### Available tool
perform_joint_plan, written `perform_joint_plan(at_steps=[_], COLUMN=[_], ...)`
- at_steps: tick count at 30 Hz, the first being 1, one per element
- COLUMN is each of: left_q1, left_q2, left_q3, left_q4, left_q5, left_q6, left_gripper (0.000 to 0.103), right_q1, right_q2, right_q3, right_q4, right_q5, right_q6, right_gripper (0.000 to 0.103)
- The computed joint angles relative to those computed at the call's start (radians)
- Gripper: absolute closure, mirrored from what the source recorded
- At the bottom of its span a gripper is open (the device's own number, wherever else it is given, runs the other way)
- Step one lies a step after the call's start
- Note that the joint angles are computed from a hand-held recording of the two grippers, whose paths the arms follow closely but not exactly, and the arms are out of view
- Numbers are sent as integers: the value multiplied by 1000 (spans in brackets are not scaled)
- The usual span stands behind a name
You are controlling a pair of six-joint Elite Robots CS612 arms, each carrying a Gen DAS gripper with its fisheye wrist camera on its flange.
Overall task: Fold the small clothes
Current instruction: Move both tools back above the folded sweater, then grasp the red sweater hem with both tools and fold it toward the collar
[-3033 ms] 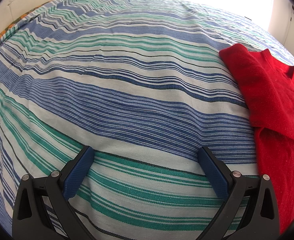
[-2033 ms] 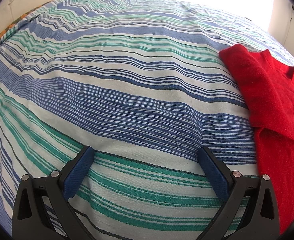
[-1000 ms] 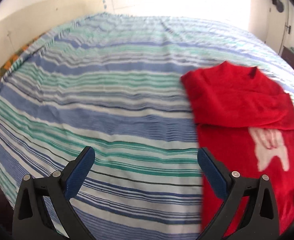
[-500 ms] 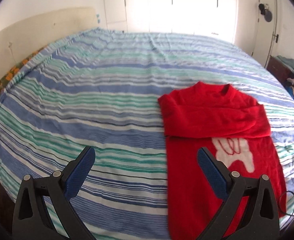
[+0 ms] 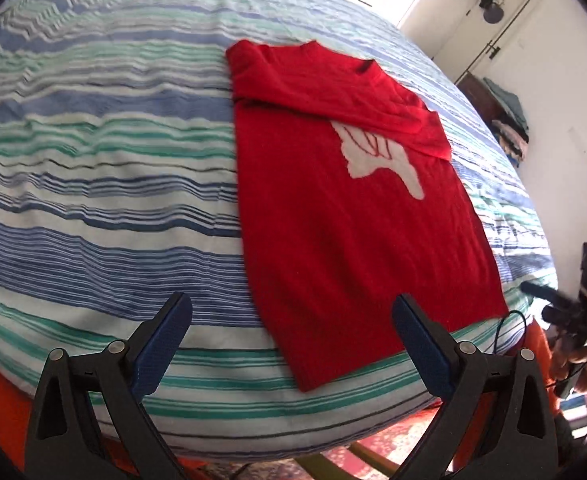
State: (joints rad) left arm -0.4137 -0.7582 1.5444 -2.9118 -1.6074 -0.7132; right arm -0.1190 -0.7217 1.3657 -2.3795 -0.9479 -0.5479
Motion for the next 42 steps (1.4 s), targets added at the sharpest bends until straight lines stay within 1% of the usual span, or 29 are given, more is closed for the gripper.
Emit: perform_joint_plan(at_steps=[2, 3, 4, 6, 7, 8, 9, 10, 11, 12, 14, 15, 17, 19, 20, 21, 22, 23, 24, 25, 26, 27, 29, 33, 37, 42], left_q1=[8, 10, 11, 8, 5, 3, 3, 4, 6, 10, 15, 16, 18, 23, 26, 27, 29, 31, 33, 37, 42, 42, 37, 30, 26, 17], left_q2=[8, 7, 7, 0, -1, 0, 4, 10, 17, 23, 36, 40, 46, 58, 65, 69, 73, 76, 78, 81, 84, 80, 60, 20, -18, -55], left_q3=[-14, -10, -7, 8, 12, 8, 1, -9, -16, -21, -27, -28, -31, -39, -44, -47, -49, -53, -54, -55, -55, -48, -32, 0, 31, 62], left_q4=[36, 33, 25, -2, -5, 11, 33, 57, 70, 72, 61, 53, 43, 23, 14, 10, 8, 12, 15, 15, 8, -5, -9, -45, -28, 40], left_q5=[-39, -59, -82, -88, -82, -72, -68, -70, -78, -89, -115, -124, -144, -199, -228, -249, -265, -278, -289, -310, -340, -341, -308, -265, -267, -292], left_q6=[-11, -17, -23, -24, -19, -17, -19, -24, -34, -43, -58, -62, -59, -42, -35, -32, -33, -36, -43, -53, -71, -87, -81, -70, -30, 30], left_gripper=[8, 10, 10, 9, 9, 8, 8, 9, 9, 9, 10, 11, 19, 30, 33, 38, 45, 49, 64, 89, 96, 97, 98, 98, 98, 98], right_q1=[3, 2, -1, -3, -5, -9, -14, -18, -20, -20, -16, -14, -15, -11, -8, -8, -7, -9, -11, -10, -11, -14, -14, -18, -27, -36], right_q2=[11, 13, 10, -3, -17, -35, -48, -56, -53, -42, -1, 21, 63, 91, 106, 120, 128, 135, 141, 143, 141, 136, 110, 58, 19, -17], right_q3=[-26, -37, -48, -66, -59, -43, -24, -7, -1, -5, -36, -58, -106, -141, -162, -183, -194, -202, -209, -211, -204, -194, -158, -107, -77, -49], right_q4=[75, 114, 183, 327, 366, 380, 362, 323, 288, 257, 220, 231, 281, 312, 334, 353, 359, 366, 380, 384, 369, 349, 285, 209, 197, 256], right_q5=[-60, -76, -84, -104, -107, -90, -70, -53, -45, -45, -48, -32, 37, 74, 77, 71, 70, 81, 93, 90, 92, 99, 82, 56, 40, 22], right_q6=[16, 19, 5, -73, -122, -171, -192, -187, -162, -123, -17, 22, 71, 90, 101, 120, 150, 163, 162, 172, 185, 189, 187, 159, 132, 75], right_gripper=[1, 3, 4, 4, 4, 4, 4, 4, 4, 4, 4, 5, 13, 22, 24, 32, 41, 49, 76, 98, 98, 98, 98, 99, 99, 99])
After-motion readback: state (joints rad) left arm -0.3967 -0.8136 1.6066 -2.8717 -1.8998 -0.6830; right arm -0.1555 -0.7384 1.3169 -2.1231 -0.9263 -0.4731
